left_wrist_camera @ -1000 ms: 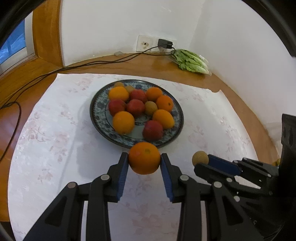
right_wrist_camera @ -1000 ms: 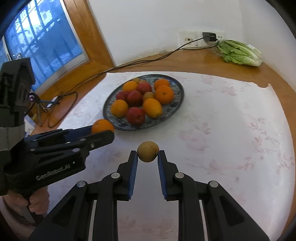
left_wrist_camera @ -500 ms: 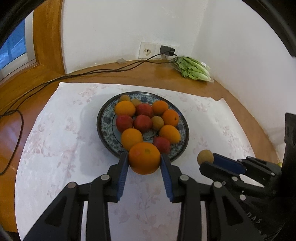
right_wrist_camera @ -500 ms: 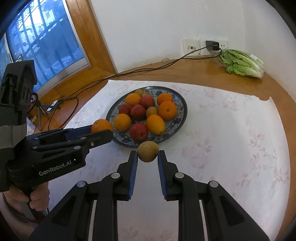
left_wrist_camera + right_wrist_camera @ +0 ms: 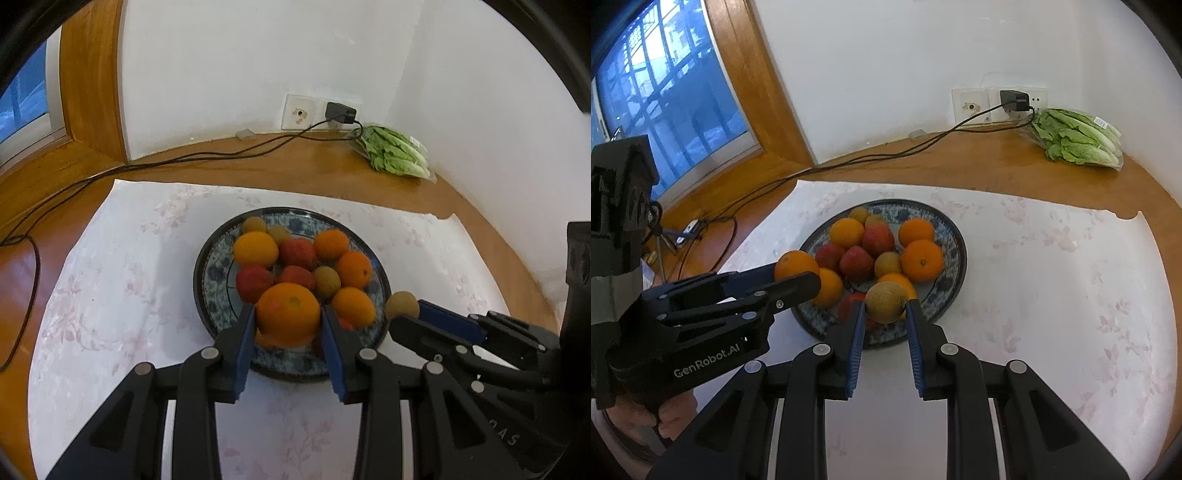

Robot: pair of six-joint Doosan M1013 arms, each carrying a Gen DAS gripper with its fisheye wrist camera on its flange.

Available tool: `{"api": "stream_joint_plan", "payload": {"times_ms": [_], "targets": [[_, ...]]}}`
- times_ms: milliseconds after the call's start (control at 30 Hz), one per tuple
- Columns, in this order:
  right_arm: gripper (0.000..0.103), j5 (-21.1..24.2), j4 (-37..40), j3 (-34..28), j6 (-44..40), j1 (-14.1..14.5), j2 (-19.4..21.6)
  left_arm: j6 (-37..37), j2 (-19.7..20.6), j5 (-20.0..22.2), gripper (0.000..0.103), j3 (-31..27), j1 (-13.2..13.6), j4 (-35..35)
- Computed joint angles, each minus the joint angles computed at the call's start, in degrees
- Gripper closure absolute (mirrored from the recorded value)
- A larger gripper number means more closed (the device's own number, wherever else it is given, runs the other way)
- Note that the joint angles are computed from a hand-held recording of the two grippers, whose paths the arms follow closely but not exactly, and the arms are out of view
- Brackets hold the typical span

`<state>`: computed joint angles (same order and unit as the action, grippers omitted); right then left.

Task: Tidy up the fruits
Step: 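Carry the orange and the kiwi in both grippers over the plate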

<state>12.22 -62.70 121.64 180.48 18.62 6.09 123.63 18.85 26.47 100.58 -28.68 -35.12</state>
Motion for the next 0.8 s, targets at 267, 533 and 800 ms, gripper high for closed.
{"api": "stream_joint_plan", "payload": {"times_ms": [267, 533, 800], "targets": [[0.08, 0.6, -1.7, -1.8, -0.7, -0.3, 2.0, -1.2, 1.3, -0.8, 0.067, -1.1, 0.0, 0.9], [0.08, 1.6, -4.1, -3.5, -0.3, -1.3, 3.7, -0.5, 1.9, -0.9, 0.067, -1.8, -0.1, 0.5], [0.08, 0.3, -4.8, -4.2, -1.7, -2.4, 4.6, 0.9, 2.3, -0.1, 0.066, -2.2, 0.1, -1.1]]}}
